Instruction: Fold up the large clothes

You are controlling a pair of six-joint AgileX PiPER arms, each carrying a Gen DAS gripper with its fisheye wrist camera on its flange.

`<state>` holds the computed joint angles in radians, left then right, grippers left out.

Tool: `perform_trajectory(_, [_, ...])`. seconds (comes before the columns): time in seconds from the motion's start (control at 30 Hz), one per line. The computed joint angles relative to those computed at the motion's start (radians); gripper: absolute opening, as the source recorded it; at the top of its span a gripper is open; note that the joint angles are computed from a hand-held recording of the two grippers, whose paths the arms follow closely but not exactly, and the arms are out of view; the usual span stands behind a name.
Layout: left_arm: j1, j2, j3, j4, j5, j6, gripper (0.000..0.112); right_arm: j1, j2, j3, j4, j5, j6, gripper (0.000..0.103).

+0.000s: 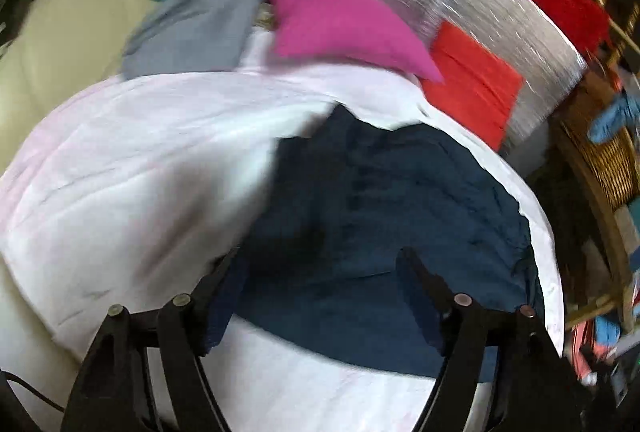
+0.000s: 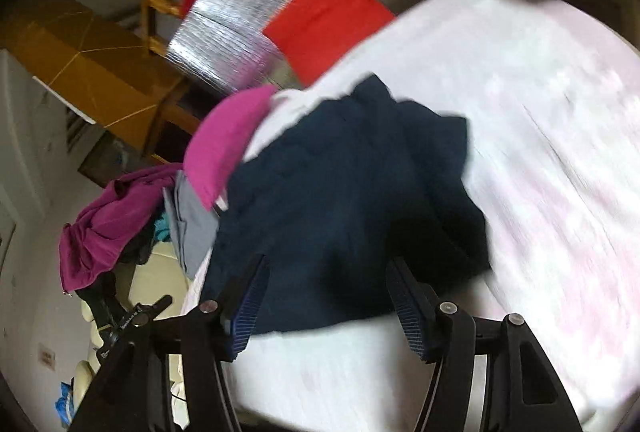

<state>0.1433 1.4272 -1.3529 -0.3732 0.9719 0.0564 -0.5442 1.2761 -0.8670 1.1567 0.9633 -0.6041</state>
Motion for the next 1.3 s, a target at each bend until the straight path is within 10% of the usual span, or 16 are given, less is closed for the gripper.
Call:
perform_trajectory(0.33, [-0.197,0.264,-0.102,0.209,-0.112,-0.138,0.079,0.154,0.408,-0.236,0.082,-0.226,0.013,0.053])
perform_trajectory(0.43, [-0.198,0.275,-0.088,0.211,-0.144,-0.095,0.083,0.136,0.519,-0.284,0.056,-0.232,0.09,0.017])
perform_trajectory(0.7, [-0.116,0.296,-0.17,0.101,-0.129,-0.052,0.083,0.326,0.378,-0.355,-0.129,-0.419,0.16,0.024])
perform_trajectory(0.8, [-0.089,0.319,-0.203,0.143,-0.124,-0.118,0.083,0.432,0.485,-0.55,-0.254,-0.325,0.276,0.04])
perform_trajectory(1.1, [-0.023,0.374,-0.285,0.197,-0.076,-0.192,0.083,0.697,1.075,-1.444,-0.818,-0.043,0.884,0.042])
perform_trajectory(1.3, [0.014,0.403,-0.324,0.178,-0.04,-0.207,0.083,0.619,1.321,-1.901,-0.713,0.232,1.03,0.043])
